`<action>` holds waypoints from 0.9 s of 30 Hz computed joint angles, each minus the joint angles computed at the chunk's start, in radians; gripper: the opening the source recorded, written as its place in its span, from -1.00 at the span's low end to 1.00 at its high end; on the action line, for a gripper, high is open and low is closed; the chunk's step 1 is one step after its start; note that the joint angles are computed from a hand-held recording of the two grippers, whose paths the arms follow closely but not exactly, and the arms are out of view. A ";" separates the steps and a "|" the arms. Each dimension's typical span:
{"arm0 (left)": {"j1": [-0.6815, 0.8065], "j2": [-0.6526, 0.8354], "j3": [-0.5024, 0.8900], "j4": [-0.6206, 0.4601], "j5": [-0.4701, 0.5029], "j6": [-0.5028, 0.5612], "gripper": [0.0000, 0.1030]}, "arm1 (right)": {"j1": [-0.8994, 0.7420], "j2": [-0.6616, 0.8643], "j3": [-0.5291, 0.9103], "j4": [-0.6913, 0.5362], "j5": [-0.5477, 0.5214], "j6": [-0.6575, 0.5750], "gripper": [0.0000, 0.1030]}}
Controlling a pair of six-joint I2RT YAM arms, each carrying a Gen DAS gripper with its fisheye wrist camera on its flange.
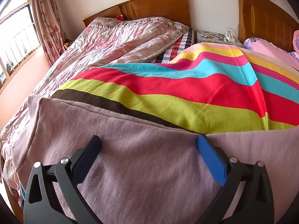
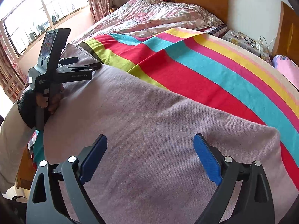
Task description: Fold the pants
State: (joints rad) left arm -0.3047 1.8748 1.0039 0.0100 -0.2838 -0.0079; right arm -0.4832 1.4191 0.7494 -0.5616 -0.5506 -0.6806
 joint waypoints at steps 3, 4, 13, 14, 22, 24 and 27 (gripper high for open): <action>0.001 0.008 0.004 0.007 0.000 0.005 0.97 | 0.016 0.035 0.008 0.031 0.050 0.015 0.80; 0.002 0.008 0.005 0.006 0.002 0.005 0.97 | 0.003 0.044 0.003 0.051 0.055 0.011 0.79; -0.194 -0.248 -0.050 -0.064 -0.058 -0.176 0.89 | -0.415 0.004 0.076 -0.118 -0.041 -0.194 0.80; -0.260 -0.257 -0.037 -0.071 -0.054 -0.189 0.97 | -0.466 0.022 0.092 -0.135 -0.050 -0.225 0.81; -0.586 0.202 0.380 -0.271 0.108 -0.187 0.97 | -0.727 0.198 0.207 -0.198 -0.020 -0.360 0.82; -0.615 0.248 0.425 -0.282 0.041 -0.183 0.97 | -0.780 0.235 0.221 -0.206 0.045 -0.430 0.84; -0.591 0.267 0.440 -0.285 0.080 -0.187 0.97 | -0.911 0.282 0.271 -0.304 0.026 -0.631 0.84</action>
State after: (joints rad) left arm -0.8954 2.1419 1.4443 -0.2754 -0.2037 -0.1948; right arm -1.3942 1.7016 1.0204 -0.8653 -0.5243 -1.3116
